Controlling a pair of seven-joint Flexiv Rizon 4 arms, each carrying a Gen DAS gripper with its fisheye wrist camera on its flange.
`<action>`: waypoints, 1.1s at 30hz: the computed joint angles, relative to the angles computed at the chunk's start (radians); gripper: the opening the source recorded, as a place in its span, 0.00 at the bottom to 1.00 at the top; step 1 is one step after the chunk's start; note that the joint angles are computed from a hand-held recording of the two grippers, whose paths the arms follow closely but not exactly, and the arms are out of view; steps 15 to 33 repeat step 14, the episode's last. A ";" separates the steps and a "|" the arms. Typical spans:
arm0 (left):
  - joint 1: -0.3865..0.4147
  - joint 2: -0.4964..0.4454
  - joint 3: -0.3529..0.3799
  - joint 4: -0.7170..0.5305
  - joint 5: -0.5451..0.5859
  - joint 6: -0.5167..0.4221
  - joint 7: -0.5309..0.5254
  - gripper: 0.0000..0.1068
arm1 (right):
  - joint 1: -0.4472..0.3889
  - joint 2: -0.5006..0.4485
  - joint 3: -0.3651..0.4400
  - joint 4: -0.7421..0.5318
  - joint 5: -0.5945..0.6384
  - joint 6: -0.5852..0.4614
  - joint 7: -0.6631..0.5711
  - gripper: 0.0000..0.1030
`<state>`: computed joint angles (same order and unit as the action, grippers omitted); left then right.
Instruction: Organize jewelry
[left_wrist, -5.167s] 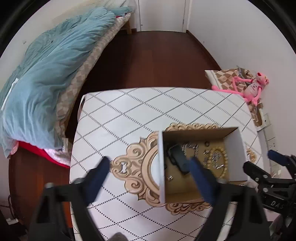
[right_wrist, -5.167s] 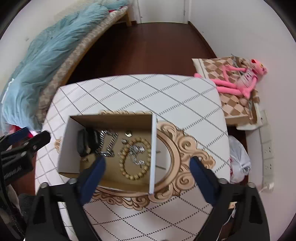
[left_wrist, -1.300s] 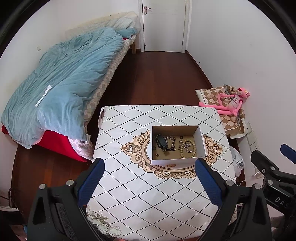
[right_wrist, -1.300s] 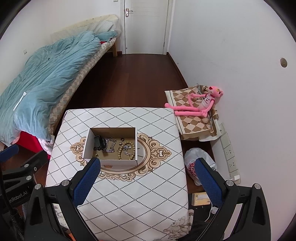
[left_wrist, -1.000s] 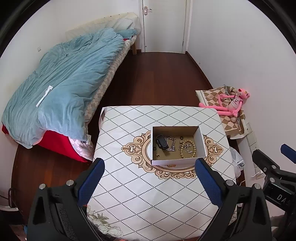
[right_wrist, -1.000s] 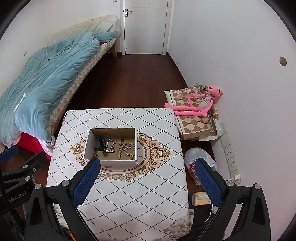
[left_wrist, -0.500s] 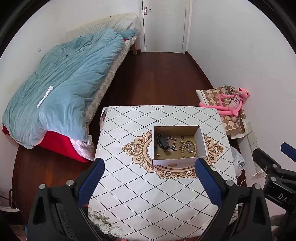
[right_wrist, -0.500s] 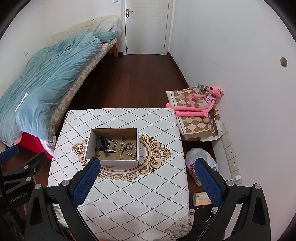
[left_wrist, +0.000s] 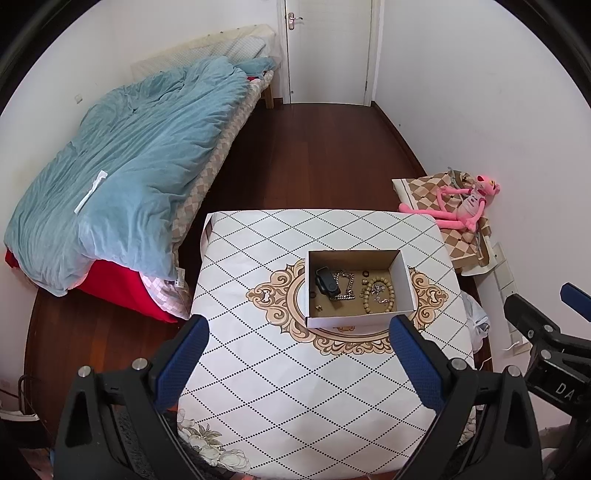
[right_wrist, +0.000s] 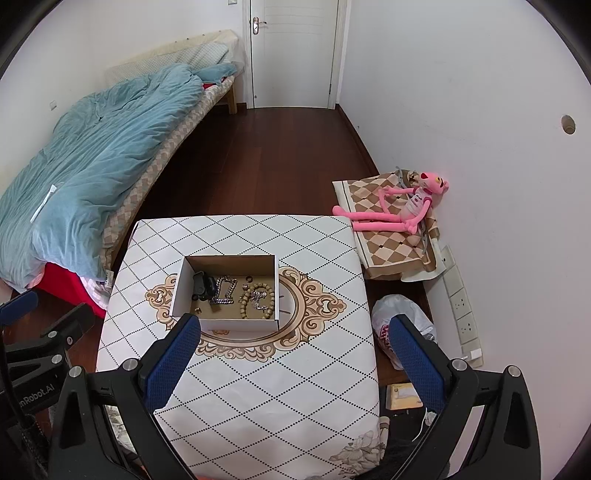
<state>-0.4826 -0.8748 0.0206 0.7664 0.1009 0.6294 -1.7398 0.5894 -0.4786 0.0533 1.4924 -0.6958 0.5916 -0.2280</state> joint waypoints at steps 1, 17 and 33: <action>0.001 0.000 -0.001 0.001 -0.001 0.000 0.000 0.93 | 0.000 -0.001 0.000 0.000 -0.001 0.001 0.001 1.00; 0.008 0.000 -0.005 0.011 -0.010 -0.001 0.002 0.93 | 0.002 -0.007 0.002 -0.004 0.008 0.002 -0.003 1.00; 0.008 0.000 -0.005 0.011 -0.010 -0.001 0.002 0.93 | 0.002 -0.007 0.002 -0.004 0.008 0.002 -0.003 1.00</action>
